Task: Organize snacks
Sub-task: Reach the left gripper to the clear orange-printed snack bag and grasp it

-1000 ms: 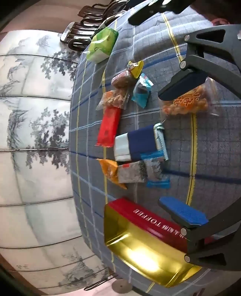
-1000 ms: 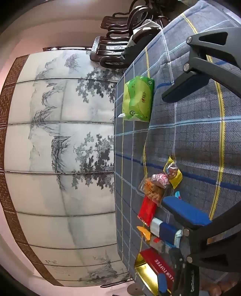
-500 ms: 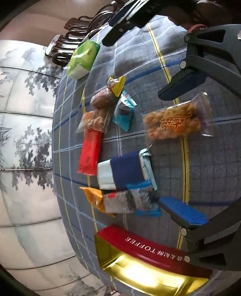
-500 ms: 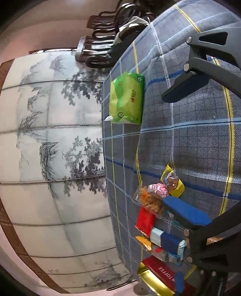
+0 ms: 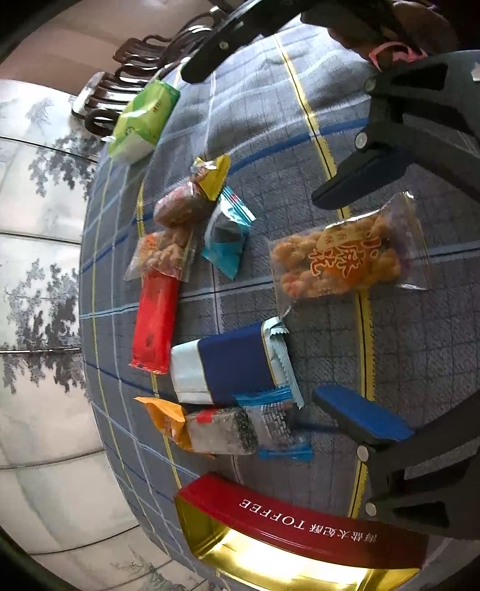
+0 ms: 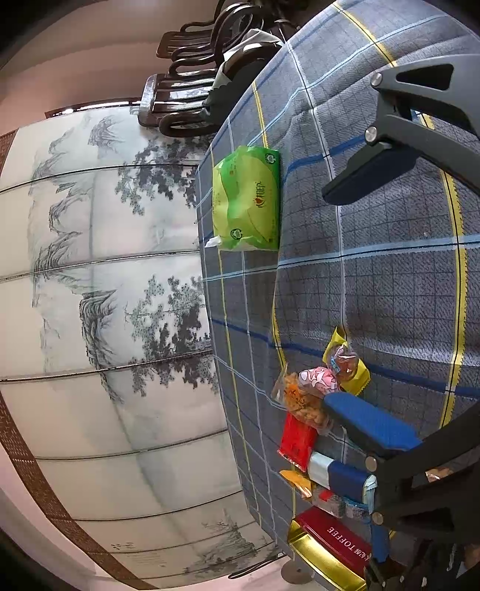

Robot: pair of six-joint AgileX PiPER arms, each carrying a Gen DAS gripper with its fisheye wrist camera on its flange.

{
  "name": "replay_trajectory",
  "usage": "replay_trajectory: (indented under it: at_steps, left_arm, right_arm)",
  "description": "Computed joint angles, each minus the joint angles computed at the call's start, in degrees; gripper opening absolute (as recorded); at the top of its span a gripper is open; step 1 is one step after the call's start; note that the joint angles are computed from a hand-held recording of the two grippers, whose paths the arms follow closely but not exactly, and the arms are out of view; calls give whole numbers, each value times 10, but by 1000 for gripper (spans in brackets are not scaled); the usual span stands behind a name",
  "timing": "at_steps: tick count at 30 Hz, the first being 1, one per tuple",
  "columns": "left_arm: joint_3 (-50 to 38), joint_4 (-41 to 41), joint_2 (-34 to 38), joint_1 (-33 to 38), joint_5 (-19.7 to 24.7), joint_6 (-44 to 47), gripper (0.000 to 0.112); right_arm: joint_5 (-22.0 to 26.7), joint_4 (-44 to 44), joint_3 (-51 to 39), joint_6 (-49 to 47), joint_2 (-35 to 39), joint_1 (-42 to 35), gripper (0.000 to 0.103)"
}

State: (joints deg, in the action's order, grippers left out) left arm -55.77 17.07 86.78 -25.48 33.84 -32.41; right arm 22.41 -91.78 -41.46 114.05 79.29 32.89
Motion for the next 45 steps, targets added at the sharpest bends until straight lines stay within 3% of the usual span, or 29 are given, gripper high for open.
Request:
replay_trajectory:
  at_steps: [8,19,41,42,44,45]
  left_arm:
    - [-26,-49,27,4,33,36,88]
    - [-50,-23,60,0,57,-8,88]
    - [-32,18,57,-4,38,-54,91]
    - [-26,24,53,-5,31,-58,88]
    - [-12,47,40,-12,14,-72,59]
    - [-10,56,34,-20,12,-70,34]
  right_arm:
    - [1,-1,0,2,1,1,103]
    - [-9,29,-11,-31,6,-1,103]
    - [-15,17,-9,-20,10,-5,103]
    - [-16,17,-8,-20,10,-5,103]
    - [-16,16,-8,-18,10,-5,103]
    - [-16,18,-8,-19,11,-4,103]
